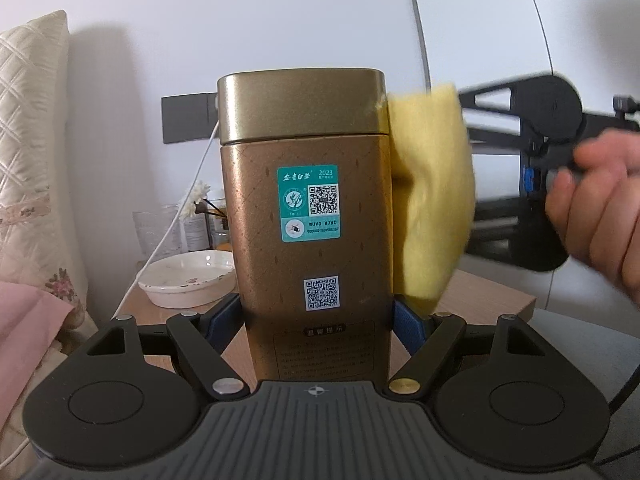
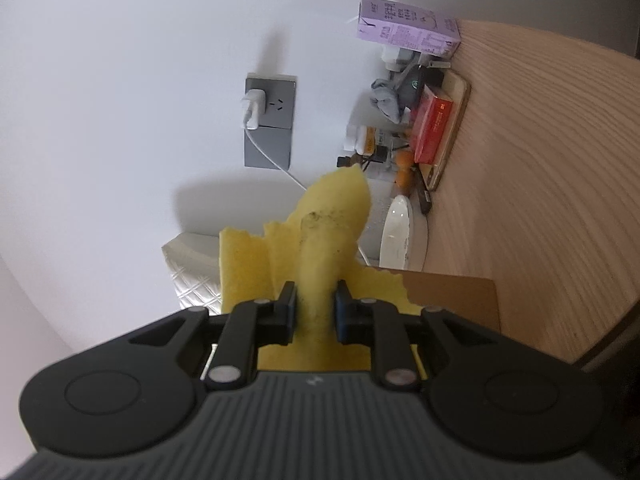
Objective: Clean container
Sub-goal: 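Keep wiping the tin's side with the right gripper's cloth, up and down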
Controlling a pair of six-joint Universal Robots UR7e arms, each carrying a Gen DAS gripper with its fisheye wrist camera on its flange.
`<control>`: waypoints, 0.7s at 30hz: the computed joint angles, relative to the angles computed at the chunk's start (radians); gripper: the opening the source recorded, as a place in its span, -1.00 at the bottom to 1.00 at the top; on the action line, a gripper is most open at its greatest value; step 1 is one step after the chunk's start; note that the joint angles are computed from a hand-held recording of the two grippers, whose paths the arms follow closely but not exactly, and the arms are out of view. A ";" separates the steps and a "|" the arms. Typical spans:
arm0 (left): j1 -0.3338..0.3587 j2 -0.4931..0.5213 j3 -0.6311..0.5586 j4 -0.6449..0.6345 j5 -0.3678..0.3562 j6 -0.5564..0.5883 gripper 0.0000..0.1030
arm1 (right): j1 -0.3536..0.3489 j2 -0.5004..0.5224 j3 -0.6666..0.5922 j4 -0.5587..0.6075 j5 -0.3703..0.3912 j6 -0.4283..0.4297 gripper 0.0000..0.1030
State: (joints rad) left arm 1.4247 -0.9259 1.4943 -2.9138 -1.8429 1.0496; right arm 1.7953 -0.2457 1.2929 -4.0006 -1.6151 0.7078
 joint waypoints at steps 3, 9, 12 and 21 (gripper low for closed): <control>0.007 0.014 -0.030 0.028 -0.010 0.011 0.59 | -0.006 0.000 0.012 0.011 -0.015 0.013 -0.59; 0.025 0.062 -0.165 0.195 -0.057 0.067 0.59 | 0.002 -0.005 -0.003 -0.040 0.038 -0.057 -0.59; 0.033 0.079 -0.208 0.259 -0.081 0.092 0.59 | 0.000 -0.003 -0.004 -0.047 0.025 -0.084 -0.59; 0.049 0.151 -0.396 0.492 -0.123 0.171 0.58 | -0.012 -0.013 0.007 -0.065 0.050 -0.100 -0.59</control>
